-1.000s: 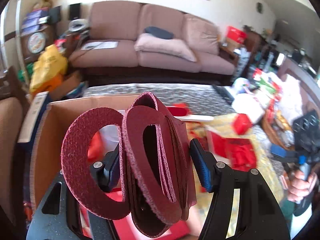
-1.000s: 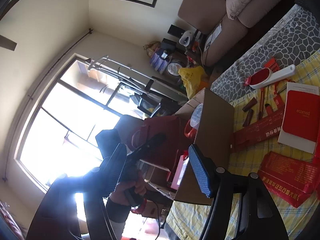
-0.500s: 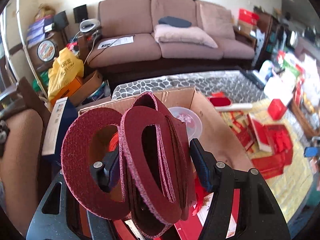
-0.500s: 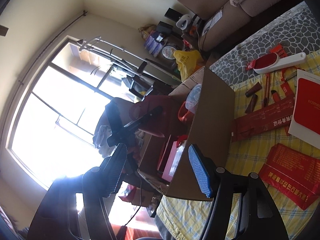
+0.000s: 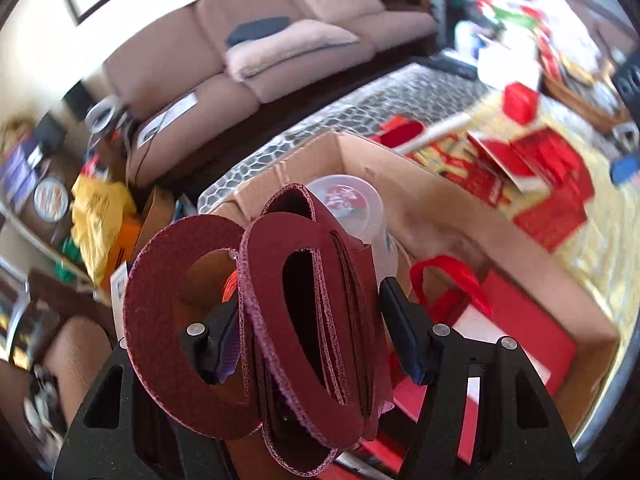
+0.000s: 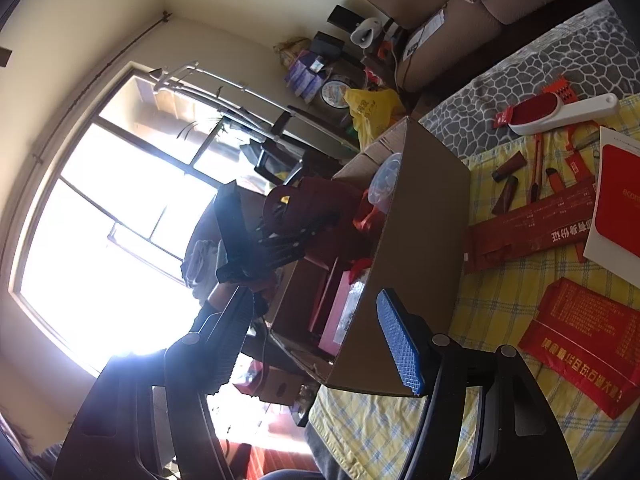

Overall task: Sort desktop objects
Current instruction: 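Carry the maroon bundle with left tool over the cardboard box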

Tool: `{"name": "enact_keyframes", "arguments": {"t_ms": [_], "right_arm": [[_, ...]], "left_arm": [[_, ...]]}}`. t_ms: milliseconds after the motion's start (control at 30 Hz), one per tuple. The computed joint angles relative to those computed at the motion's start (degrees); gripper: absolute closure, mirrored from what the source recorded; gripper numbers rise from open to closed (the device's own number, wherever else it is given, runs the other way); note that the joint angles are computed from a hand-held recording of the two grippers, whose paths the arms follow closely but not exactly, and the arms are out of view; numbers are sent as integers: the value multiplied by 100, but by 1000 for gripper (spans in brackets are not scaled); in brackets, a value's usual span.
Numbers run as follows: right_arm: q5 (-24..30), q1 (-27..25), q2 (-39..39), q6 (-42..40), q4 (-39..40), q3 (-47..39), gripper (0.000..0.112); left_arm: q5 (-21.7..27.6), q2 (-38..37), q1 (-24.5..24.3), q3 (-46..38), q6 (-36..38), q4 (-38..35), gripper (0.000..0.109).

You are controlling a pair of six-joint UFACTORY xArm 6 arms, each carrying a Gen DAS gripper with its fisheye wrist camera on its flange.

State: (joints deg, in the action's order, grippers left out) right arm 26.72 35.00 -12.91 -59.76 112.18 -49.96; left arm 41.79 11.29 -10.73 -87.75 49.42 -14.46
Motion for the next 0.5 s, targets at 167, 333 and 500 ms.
{"name": "enact_keyframes", "arguments": {"t_ms": [167,333,500], "right_arm": [[-86,46,4,25,-58,-10,45],[-112,45,108,104,-158,-50,45],[-136,64,318,255,-344,-160,45]], "left_arm": [[939,296,-26,-640,848,-365,49],[1157,378,-235,-666,1373,45,48],[1236,513,-212,-865,1615,-95,48]]}}
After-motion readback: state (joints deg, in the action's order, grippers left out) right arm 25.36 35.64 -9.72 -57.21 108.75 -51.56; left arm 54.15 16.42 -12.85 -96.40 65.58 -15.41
